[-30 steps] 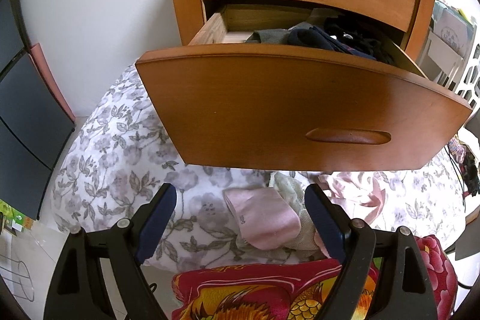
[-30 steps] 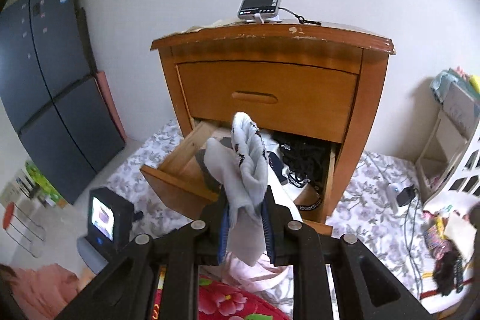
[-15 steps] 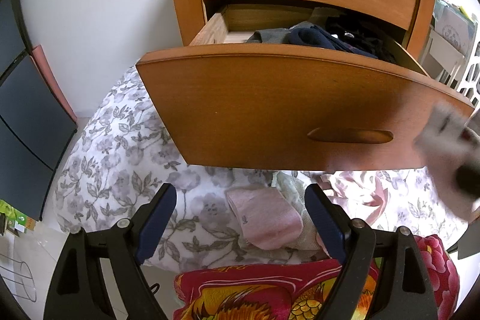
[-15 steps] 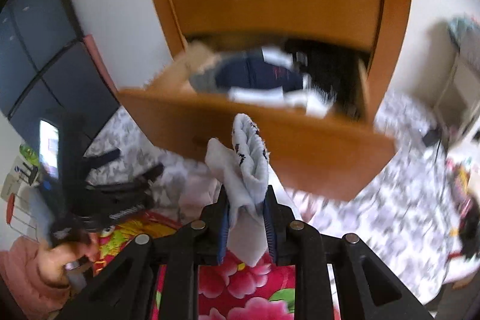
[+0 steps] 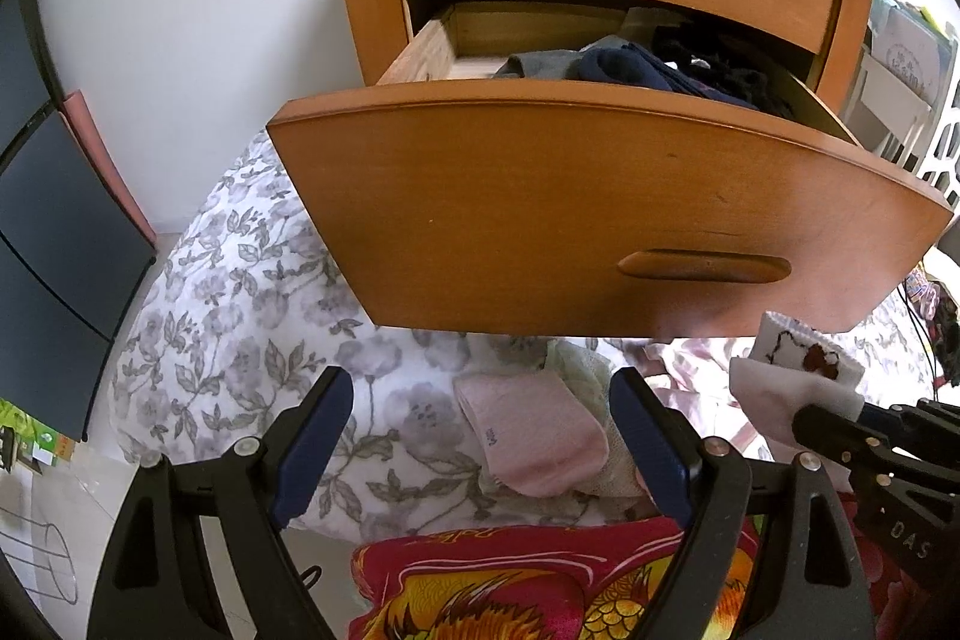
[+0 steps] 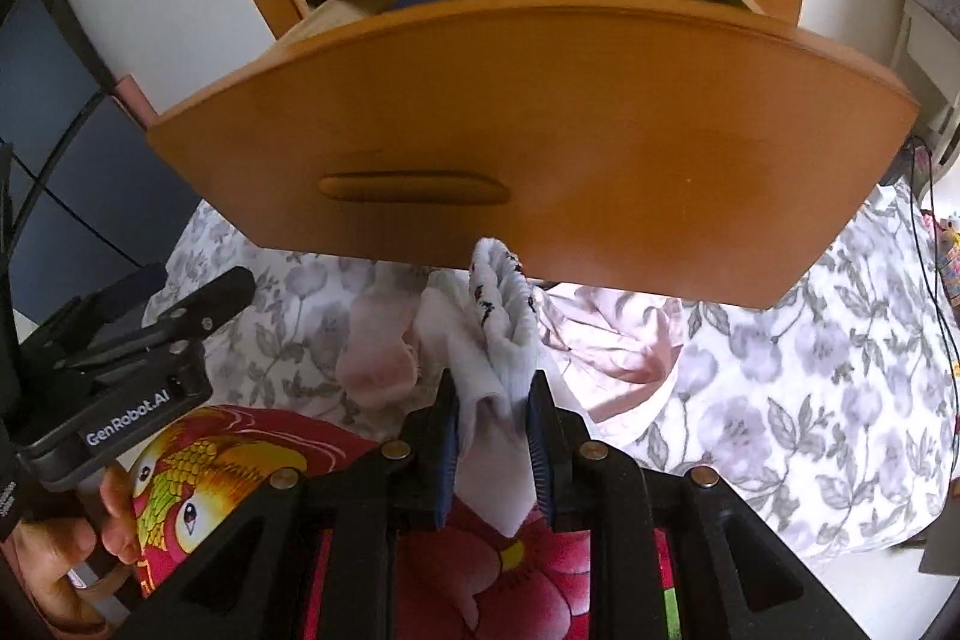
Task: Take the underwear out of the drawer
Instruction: 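Lower the white sock onto the pink garment and open the right tool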
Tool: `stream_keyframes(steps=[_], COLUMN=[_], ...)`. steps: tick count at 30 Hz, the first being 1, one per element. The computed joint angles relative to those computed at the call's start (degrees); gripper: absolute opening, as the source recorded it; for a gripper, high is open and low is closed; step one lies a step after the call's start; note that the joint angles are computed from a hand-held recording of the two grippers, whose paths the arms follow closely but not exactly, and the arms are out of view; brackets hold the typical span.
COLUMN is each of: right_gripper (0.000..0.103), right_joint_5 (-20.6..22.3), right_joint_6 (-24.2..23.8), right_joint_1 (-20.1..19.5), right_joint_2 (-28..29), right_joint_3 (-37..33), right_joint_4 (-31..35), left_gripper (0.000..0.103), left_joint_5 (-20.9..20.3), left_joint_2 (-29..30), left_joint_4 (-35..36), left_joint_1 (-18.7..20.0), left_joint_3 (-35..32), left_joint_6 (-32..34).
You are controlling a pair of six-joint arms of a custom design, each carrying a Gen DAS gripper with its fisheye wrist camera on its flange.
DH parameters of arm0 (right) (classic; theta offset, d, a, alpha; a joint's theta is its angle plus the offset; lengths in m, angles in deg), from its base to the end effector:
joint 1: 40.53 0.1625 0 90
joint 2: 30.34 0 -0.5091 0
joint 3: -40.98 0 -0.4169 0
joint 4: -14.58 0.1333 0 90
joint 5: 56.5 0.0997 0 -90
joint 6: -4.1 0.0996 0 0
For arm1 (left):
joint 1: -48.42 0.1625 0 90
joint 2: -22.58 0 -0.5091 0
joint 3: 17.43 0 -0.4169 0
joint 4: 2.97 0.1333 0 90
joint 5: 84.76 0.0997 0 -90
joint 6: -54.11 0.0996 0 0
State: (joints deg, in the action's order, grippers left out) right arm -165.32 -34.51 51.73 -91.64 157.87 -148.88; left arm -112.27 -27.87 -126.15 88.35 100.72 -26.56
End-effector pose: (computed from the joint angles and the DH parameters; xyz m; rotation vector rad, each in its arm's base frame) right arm 0.1249 -0.5994 0.2060 0.8841 -2.5759 0.2659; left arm -0.2706 -0.5156 0.0749 -0.1666 2.0596 -0.8569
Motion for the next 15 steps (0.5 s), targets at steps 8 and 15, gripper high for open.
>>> stream_keyframes(steps=[8, 15], right_gripper=[0.024, 0.024], right_joint_5=[-1.0, -1.7], right_joint_6=[-1.2, -1.8], right_joint_1=[0.5, 0.7], right_joint_2=[1.2, 1.5], right_joint_3=[0.7, 1.4], right_joint_4=[-2.7, -4.7], left_gripper=[0.088, 0.088], left_joint_5=[0.1, 0.1], left_joint_2=[0.4, 0.4], left_joint_4=[3.0, 4.0], left_joint_1=[0.0, 0.0], left_joint_3=[-1.0, -1.2], left_joint_6=[-1.4, -1.9])
